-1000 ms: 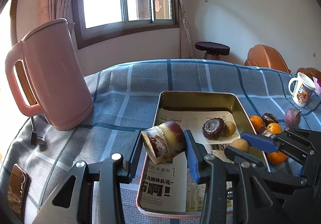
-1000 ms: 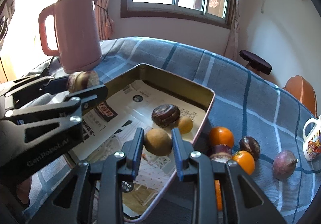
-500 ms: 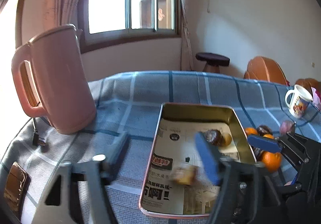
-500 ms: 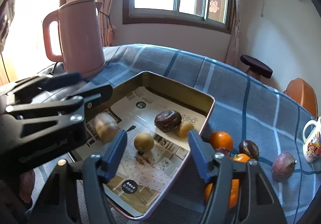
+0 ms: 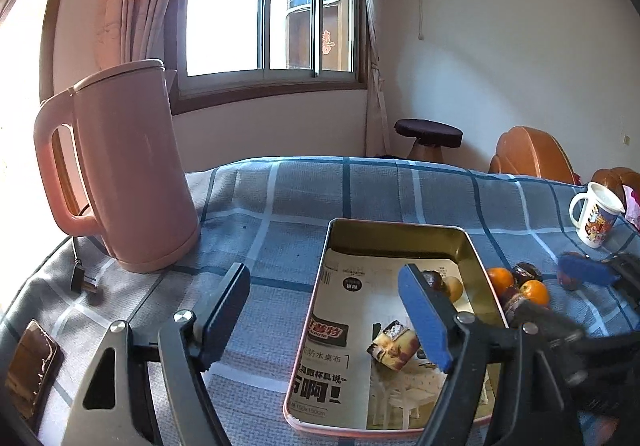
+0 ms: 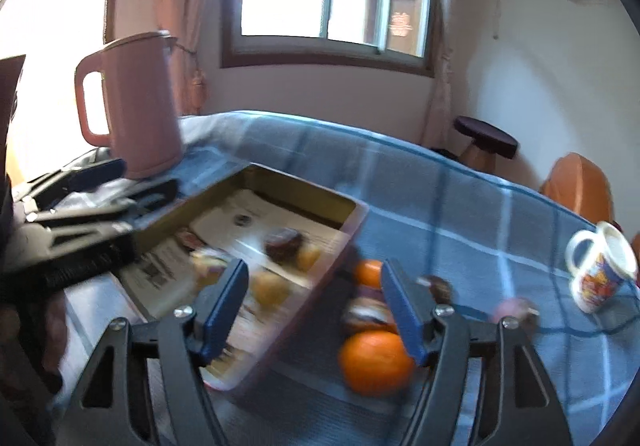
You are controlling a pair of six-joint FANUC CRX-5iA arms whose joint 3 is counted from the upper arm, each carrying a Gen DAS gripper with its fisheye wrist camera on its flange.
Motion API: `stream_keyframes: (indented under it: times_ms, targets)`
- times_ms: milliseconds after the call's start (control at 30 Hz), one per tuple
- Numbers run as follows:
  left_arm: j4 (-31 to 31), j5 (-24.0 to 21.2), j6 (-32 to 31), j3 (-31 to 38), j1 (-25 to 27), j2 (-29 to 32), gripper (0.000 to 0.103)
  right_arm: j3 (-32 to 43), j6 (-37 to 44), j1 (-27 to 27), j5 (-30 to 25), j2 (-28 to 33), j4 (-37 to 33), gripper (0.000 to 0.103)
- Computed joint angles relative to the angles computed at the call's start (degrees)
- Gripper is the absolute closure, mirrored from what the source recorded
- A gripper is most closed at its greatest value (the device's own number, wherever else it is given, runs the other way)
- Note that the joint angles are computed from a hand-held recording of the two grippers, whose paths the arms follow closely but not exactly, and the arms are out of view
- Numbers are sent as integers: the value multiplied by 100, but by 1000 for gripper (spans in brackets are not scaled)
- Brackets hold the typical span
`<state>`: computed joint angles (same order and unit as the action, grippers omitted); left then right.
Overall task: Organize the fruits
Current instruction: 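Grasp the large orange with the right tool while the left tool grasps the purple round fruit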
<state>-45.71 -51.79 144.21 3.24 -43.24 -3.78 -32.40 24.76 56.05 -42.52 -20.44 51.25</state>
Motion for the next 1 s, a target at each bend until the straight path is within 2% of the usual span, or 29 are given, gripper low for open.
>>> stream_keyframes:
  times_ms: [200,333,433,533,667,833,933,1000]
  targets:
    - [106,56,-89,-5,12,7,25,-428,15,-275,-611,-606,-275,25]
    - [204,61,-185,16,19,51,25,-503,111,-490,-681,-740,-479,25]
    - [378,143,-296,-5,68,67,25,-438,221,-496,-603,-723,-667,25]
    - [269,61,-277,48,-15,113,25,-331,435,-399,-424,-648,-955,25]
    - [272,21,-316,79,-40,155,25,-139,679,-296,-454,-312,-1185,25]
    - [318,60,-401,112,-72,197,25,78,1039,-400,-311,-113,-1738,31]
    - [393,87,-520,151,-120,246,25,273,1471,-516,-228,-78,-2336,41]
    - [377,60,-558,206,-177,294,25,279,1604,-513,-170,-83,-2417,49]
